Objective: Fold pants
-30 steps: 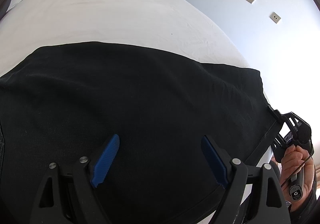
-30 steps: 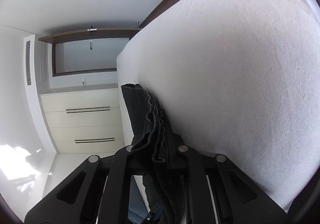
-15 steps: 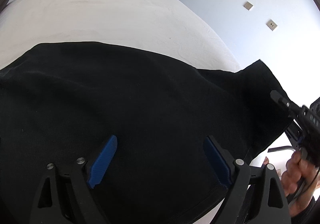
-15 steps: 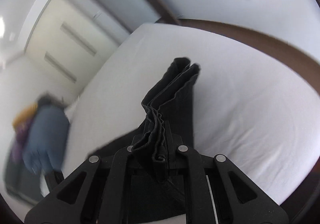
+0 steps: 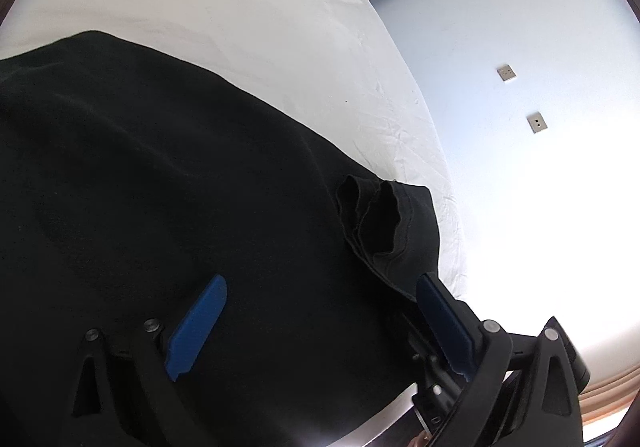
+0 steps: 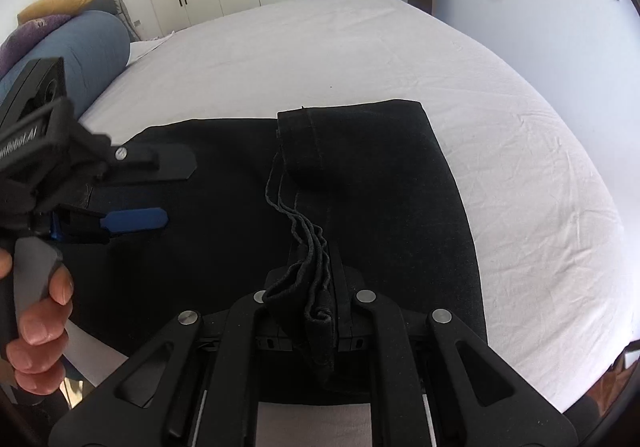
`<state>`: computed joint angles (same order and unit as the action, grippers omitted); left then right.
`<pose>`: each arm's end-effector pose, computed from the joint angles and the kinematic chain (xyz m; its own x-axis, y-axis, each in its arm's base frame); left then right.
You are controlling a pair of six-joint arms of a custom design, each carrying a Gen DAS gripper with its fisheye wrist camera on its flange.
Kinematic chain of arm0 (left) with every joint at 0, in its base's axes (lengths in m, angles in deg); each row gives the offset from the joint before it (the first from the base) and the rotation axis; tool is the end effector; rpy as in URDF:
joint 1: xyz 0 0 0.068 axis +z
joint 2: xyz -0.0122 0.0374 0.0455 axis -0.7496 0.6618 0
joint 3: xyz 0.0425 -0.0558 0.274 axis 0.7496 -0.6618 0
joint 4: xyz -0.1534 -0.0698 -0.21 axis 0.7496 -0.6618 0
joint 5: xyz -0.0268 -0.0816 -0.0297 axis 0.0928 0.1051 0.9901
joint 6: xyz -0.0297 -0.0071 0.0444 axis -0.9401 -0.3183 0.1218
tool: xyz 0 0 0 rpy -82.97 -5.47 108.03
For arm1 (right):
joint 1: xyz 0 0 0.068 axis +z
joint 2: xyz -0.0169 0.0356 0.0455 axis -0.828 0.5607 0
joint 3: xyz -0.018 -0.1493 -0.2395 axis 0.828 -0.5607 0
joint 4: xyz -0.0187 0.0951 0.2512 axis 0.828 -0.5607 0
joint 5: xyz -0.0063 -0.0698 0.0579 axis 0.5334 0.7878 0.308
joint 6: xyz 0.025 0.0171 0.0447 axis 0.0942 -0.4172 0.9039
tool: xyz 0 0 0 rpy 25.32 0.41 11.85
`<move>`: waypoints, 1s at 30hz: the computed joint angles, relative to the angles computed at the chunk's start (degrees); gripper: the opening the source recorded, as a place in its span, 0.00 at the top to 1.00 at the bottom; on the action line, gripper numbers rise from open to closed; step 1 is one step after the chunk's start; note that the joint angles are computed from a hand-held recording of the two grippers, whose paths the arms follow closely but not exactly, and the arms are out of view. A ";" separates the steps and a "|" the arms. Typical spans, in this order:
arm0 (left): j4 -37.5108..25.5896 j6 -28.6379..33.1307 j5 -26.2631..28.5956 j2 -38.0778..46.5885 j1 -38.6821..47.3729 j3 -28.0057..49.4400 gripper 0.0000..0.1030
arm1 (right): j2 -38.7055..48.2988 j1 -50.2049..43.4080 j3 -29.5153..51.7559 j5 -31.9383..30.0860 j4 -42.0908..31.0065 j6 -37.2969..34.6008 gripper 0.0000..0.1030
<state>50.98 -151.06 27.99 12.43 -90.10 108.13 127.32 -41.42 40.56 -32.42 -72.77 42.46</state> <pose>0.2791 -0.2460 0.1794 -0.7747 -0.5731 -0.2672 -0.2514 0.6669 -0.7015 0.2230 0.0667 0.2260 -0.7252 -0.2669 -0.6347 -0.4495 0.8818 0.1427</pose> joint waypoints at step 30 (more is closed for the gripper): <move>-9.88 7.46 16.12 5.02 6.16 12.17 0.93 | -17.49 23.93 0.80 22.73 -11.15 -1.36 0.91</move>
<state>41.10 -143.59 44.11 17.44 -83.94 120.30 109.83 -17.49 41.36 -9.69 -83.92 41.10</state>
